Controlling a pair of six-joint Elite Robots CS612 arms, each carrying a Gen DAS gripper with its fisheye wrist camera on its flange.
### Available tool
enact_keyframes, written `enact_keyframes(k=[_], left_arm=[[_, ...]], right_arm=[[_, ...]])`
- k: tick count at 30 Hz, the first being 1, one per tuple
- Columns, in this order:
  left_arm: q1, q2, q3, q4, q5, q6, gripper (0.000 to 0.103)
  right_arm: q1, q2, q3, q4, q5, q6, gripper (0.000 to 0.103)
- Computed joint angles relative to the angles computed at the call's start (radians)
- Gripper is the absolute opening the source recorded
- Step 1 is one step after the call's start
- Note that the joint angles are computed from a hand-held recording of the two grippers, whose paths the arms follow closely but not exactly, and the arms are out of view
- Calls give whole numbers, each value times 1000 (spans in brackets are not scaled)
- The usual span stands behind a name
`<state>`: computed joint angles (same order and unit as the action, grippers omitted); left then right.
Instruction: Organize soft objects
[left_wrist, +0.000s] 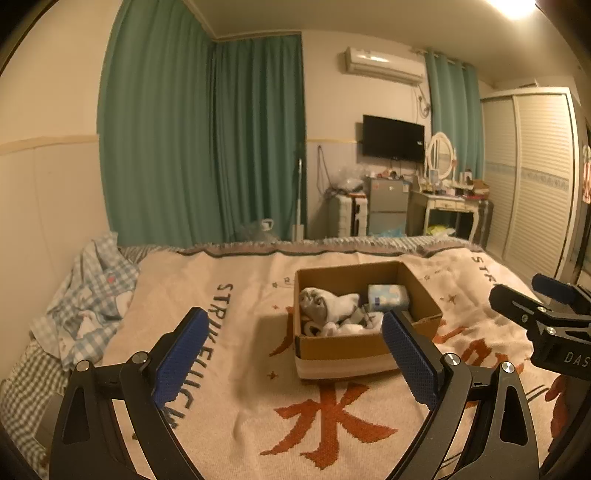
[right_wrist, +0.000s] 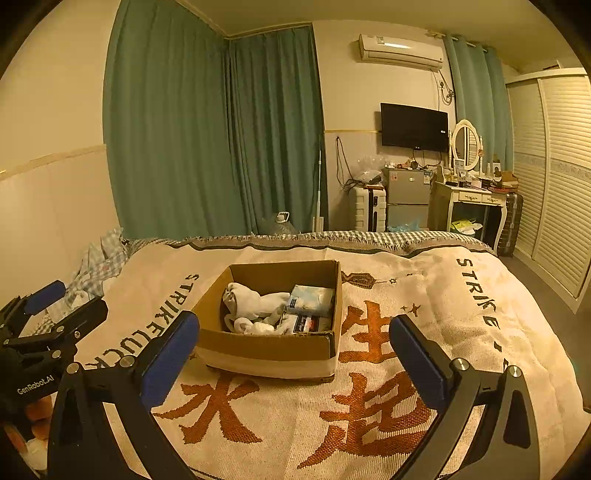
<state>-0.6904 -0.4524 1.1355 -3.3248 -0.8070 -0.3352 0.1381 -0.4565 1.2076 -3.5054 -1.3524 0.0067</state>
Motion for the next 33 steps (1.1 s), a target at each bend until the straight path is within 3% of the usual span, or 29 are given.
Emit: enact_keyframes(k=[33], left_arm=[[0,-1,3,1,-4,0,96]], right_arm=[[6,9,-9,18,-22,-9,103]])
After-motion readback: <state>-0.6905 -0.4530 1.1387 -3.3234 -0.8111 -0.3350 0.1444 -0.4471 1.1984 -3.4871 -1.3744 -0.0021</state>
